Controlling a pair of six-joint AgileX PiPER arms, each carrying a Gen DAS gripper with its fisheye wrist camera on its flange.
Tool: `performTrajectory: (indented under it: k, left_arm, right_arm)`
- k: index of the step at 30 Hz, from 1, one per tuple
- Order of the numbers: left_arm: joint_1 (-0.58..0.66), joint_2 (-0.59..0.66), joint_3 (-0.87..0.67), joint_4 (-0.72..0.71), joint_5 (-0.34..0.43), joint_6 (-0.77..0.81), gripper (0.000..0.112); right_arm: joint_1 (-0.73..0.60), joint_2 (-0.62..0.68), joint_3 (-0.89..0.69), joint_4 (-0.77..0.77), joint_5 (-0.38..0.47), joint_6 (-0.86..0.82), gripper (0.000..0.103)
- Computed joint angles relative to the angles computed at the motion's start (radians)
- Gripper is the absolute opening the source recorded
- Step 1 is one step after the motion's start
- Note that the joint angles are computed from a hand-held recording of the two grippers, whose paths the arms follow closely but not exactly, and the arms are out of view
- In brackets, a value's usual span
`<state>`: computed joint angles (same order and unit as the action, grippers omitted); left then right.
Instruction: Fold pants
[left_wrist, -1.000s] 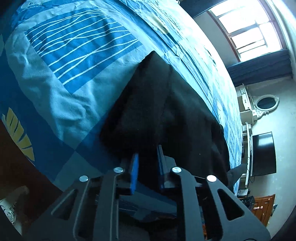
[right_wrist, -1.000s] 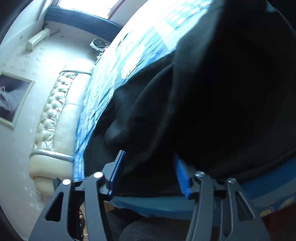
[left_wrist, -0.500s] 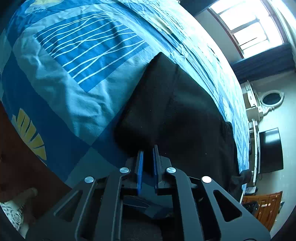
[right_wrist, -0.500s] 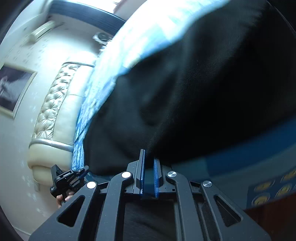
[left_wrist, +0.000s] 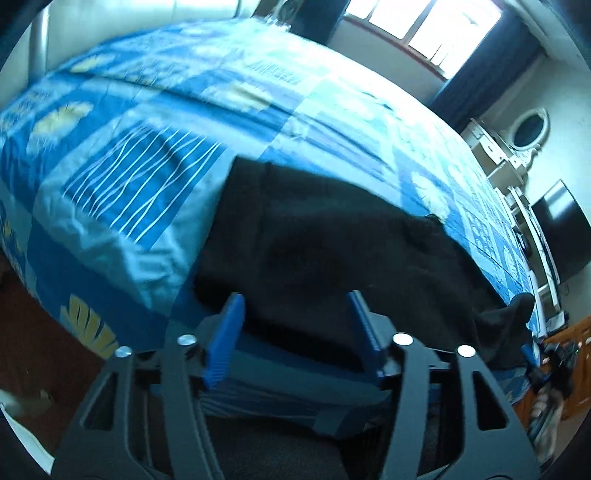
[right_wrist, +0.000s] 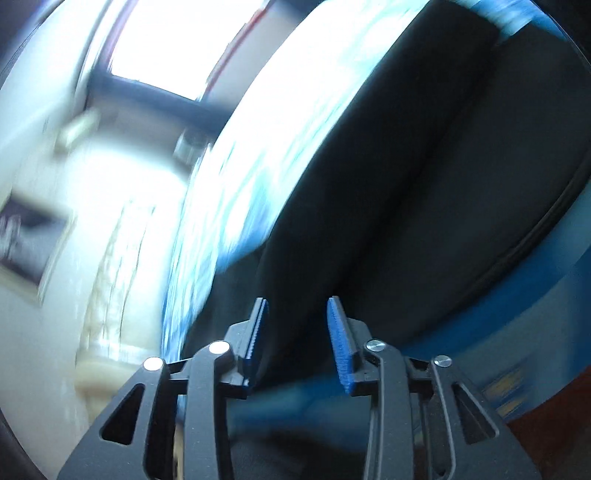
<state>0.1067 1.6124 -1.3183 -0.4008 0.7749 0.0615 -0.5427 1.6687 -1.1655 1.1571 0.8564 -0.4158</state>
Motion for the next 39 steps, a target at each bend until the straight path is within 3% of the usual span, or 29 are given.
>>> performTrajectory:
  k: [4, 7, 13, 18, 21, 22, 23, 24, 26, 27, 31, 35, 39]
  left_arm:
    - [-0.06, 0.06, -0.051, 0.014, -0.028, -0.036, 0.068]
    - [-0.087, 0.132, -0.1, 0.032, -0.007, -0.103, 0.068]
    - [-0.086, 0.17, -0.095, 0.033, -0.019, -0.144, 0.069]
    - [-0.056, 0.181, -0.086, -0.048, -0.025, -0.111, 0.074]
    - [-0.054, 0.177, -0.071, -0.07, -0.039, -0.119, 0.076]
    - [-0.055, 0.177, -0.068, -0.072, -0.044, -0.124, 0.077]
    - [-0.058, 0.177, -0.068, -0.07, -0.047, -0.13, 0.078]
    - [-0.06, 0.176, -0.066, -0.068, -0.049, -0.134, 0.08]
    - [-0.066, 0.177, -0.069, -0.054, -0.048, -0.145, 0.081]
    - [-0.068, 0.178, -0.074, -0.048, -0.045, -0.149, 0.081]
    - [-0.067, 0.181, -0.083, -0.043, -0.031, -0.149, 0.081]
    - [-0.058, 0.191, -0.103, -0.058, -0.009, -0.143, 0.082]
    - [-0.046, 0.191, -0.1, -0.084, -0.007, -0.135, 0.082]
  right_arm:
    - [-0.163, 0.16, -0.169, -0.005, -0.065, 0.08, 0.048]
    - [-0.209, 0.275, -0.281, -0.007, -0.1, 0.167, 0.048]
    - [-0.182, 0.438, -0.48, -0.109, -0.143, 0.308, 0.048]
    - [-0.194, 0.508, -0.519, -0.012, -0.17, 0.255, 0.048]
    - [-0.175, 0.534, -0.578, -0.077, -0.169, 0.305, 0.048]
    - [-0.168, 0.541, -0.601, -0.114, -0.166, 0.331, 0.047]
    - [-0.162, 0.549, -0.622, -0.14, -0.16, 0.343, 0.039]
    - [-0.164, 0.543, -0.609, -0.137, -0.154, 0.327, 0.025]
    - [-0.161, 0.539, -0.613, -0.157, -0.148, 0.349, 0.011]
    - [-0.168, 0.521, -0.588, -0.135, -0.157, 0.325, 0.009]
    - [-0.187, 0.466, -0.523, 0.008, -0.173, 0.2, 0.006]
    - [-0.231, 0.372, -0.459, 0.109, -0.126, 0.084, 0.005]
    - [-0.31, 0.225, -0.289, 0.192, -0.08, -0.062, 0.004]
